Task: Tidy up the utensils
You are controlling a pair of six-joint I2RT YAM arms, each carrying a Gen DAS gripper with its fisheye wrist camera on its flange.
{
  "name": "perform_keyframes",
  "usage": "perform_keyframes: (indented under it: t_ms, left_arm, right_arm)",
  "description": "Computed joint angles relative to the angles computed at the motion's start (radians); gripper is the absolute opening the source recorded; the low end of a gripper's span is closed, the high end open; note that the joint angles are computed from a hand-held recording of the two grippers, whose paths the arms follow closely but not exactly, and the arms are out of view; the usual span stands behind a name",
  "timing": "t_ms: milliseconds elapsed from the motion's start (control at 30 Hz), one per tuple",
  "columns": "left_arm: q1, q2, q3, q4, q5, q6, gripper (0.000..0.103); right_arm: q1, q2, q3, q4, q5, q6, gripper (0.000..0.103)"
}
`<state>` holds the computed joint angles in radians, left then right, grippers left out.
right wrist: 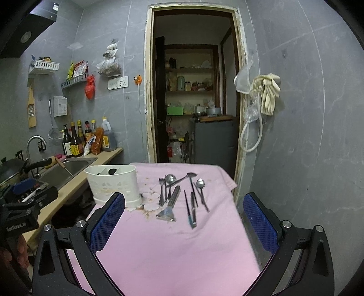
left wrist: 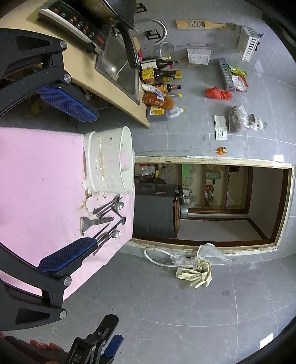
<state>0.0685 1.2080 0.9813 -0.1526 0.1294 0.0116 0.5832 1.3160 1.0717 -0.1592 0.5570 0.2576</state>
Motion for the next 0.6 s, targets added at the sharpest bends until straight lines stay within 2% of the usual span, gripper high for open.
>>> perform_keyframes:
  t_ms: [267, 400, 600]
  left_arm:
    - [-0.094, 0.18, 0.132, 0.088, -0.072, -0.029, 0.102]
    - [-0.153, 0.314, 0.248, 0.115, -0.122, -0.043, 0.102]
    - [-0.211, 0.539, 0.475, 0.093, -0.155, -0.071, 0.103]
  right_arm:
    - [-0.189, 0.109, 0.117, 0.036, -0.177, -0.081, 0.102]
    - [-0.299, 0.239, 0.241, 0.038, -0.29, -0.126, 0.102]
    - [-0.428, 0.494, 0.499, 0.002, -0.444, -0.195, 0.102]
